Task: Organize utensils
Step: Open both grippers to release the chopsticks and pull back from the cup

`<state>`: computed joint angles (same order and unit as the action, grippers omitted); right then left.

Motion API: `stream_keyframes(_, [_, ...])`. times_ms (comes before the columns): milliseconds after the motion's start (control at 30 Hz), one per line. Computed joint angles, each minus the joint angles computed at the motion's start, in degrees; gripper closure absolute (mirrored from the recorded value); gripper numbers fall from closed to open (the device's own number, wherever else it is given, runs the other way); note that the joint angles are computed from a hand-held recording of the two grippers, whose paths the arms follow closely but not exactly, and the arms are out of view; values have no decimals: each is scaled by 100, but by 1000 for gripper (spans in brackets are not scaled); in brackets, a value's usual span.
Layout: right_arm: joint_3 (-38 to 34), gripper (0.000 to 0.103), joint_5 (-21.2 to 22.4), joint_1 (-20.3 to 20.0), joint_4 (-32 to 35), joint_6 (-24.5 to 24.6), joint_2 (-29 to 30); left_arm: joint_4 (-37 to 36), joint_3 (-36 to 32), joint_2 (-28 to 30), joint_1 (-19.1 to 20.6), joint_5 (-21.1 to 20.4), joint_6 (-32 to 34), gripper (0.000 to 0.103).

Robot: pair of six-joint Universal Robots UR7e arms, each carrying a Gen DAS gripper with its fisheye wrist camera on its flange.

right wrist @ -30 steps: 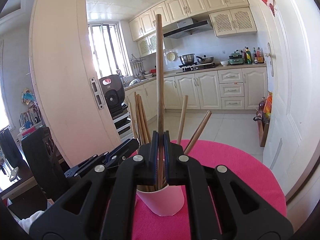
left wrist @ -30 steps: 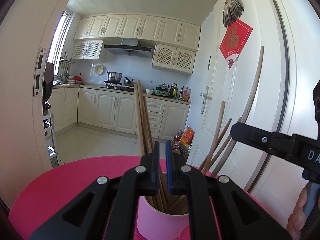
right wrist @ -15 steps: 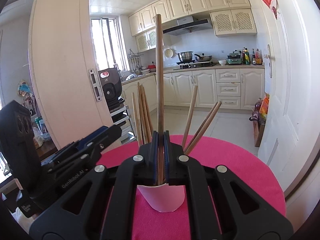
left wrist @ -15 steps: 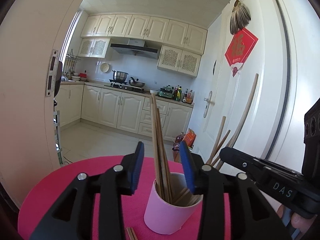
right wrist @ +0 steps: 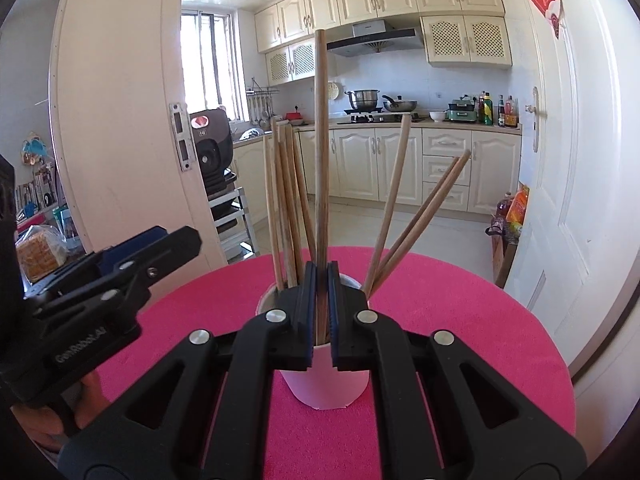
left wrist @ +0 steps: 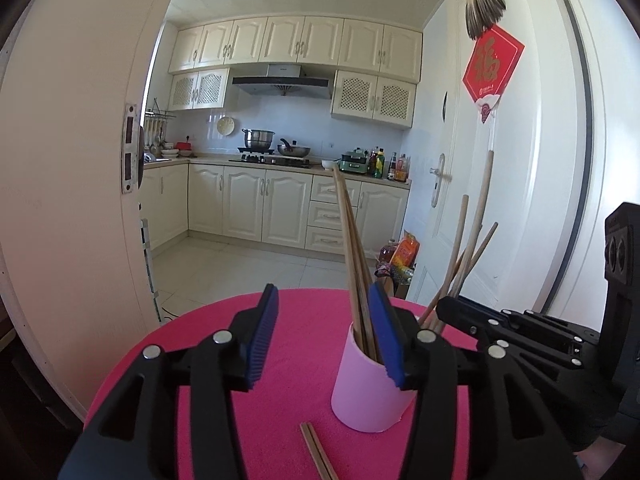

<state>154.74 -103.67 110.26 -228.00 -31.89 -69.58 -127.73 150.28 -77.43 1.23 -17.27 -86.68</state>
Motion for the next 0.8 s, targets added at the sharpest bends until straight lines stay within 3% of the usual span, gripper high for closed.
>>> stream_keyframes(233, [67,96,-2,8,-337,73,61,1489,-102,-482,-214,-268,-873,53])
stream_keyframes(367, [102,96,-118,118,-388,131,9,1909,-147,-633,-325,-401,-1097,51])
stream_keyframes(433, [153,84,-156,173,-492,144,6,2203,-182,-685,-424,-442,-1295,51])
stream_keyframes(500, [222,48,-115,201,-740,110,45,2494,-221,-739,-517,-513,-1472,49])
stream_keyframes(800, [435,42,-303,591,-985,27,-240,3463,-433,-798,-918,-798,-2095,45])
